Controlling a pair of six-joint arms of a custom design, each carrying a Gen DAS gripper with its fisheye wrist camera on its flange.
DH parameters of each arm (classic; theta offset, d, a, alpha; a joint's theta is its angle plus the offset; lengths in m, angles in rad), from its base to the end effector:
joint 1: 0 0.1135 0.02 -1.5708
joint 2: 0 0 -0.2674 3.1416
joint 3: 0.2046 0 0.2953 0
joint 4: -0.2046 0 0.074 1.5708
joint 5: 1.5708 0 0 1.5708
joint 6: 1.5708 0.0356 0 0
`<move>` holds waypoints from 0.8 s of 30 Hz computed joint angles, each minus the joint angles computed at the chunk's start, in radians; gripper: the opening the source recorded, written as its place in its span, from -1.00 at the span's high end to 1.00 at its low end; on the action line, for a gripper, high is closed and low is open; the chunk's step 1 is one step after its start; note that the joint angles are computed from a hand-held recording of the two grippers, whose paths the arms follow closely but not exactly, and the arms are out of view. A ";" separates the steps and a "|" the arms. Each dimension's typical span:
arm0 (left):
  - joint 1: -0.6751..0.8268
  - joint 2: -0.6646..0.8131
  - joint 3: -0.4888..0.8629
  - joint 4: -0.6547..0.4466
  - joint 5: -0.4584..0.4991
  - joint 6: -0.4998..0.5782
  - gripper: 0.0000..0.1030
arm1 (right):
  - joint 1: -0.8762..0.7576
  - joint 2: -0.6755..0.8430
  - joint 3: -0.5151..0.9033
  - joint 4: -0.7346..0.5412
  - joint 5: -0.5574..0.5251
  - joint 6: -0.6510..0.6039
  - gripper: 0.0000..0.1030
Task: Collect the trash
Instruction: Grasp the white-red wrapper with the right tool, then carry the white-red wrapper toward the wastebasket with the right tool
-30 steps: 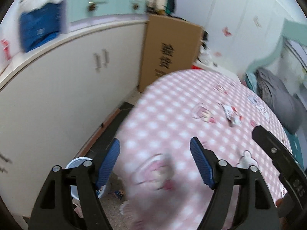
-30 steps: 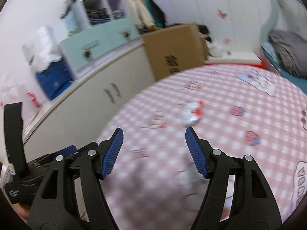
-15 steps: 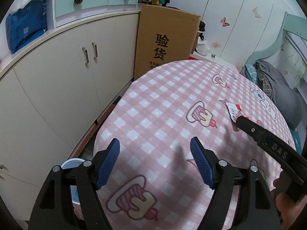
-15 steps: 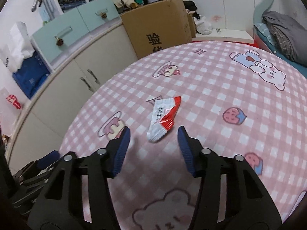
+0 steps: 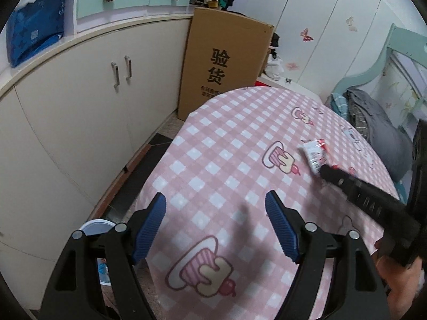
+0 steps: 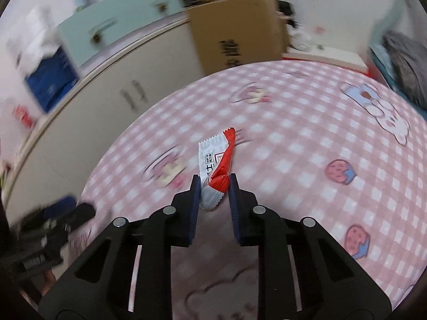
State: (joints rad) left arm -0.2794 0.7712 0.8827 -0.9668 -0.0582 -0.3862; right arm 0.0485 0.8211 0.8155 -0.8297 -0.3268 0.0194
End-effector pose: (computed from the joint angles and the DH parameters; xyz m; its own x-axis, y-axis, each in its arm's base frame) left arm 0.1743 -0.0479 0.3090 -0.7619 -0.1726 -0.6242 -0.0522 0.9771 -0.2064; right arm 0.1987 0.0211 0.2877 -0.7455 -0.0178 -0.6662 -0.2466 0.9360 0.2510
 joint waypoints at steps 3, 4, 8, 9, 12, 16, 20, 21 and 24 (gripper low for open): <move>0.064 -0.050 -0.022 -0.014 0.081 0.006 -0.47 | 0.052 -0.052 -0.016 -0.050 -0.063 -0.050 0.59; 0.083 -0.066 -0.029 -0.018 0.104 0.006 -0.47 | 0.084 -0.071 -0.021 -0.071 -0.065 -0.065 0.59; 0.099 -0.108 -0.048 -0.047 0.119 -0.010 -0.48 | 0.197 -0.147 -0.040 -0.110 -0.111 -0.095 0.59; 0.104 -0.118 -0.051 -0.052 0.131 -0.017 -0.48 | 0.243 -0.166 -0.044 -0.113 -0.100 -0.085 0.59; 0.130 -0.150 -0.066 -0.065 0.158 -0.052 -0.48 | 0.360 -0.186 -0.048 -0.099 -0.076 -0.035 0.59; 0.138 -0.182 -0.072 -0.078 0.128 -0.100 -0.42 | 0.494 -0.197 -0.048 -0.071 0.019 0.035 0.58; 0.231 -0.194 -0.078 -0.098 0.220 -0.097 -0.12 | 0.581 -0.195 -0.049 -0.047 0.074 0.081 0.58; 0.253 -0.197 -0.081 -0.104 0.239 -0.096 -0.10 | 0.608 -0.194 -0.048 -0.046 0.102 0.088 0.58; 0.266 -0.200 -0.089 -0.118 0.236 -0.121 -0.10 | 0.690 -0.170 -0.040 -0.032 0.177 0.118 0.58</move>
State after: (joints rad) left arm -0.0137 0.5712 0.7938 -1.0844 0.1774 -0.5072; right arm 0.7380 0.6511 0.7758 -0.8612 -0.1498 0.1374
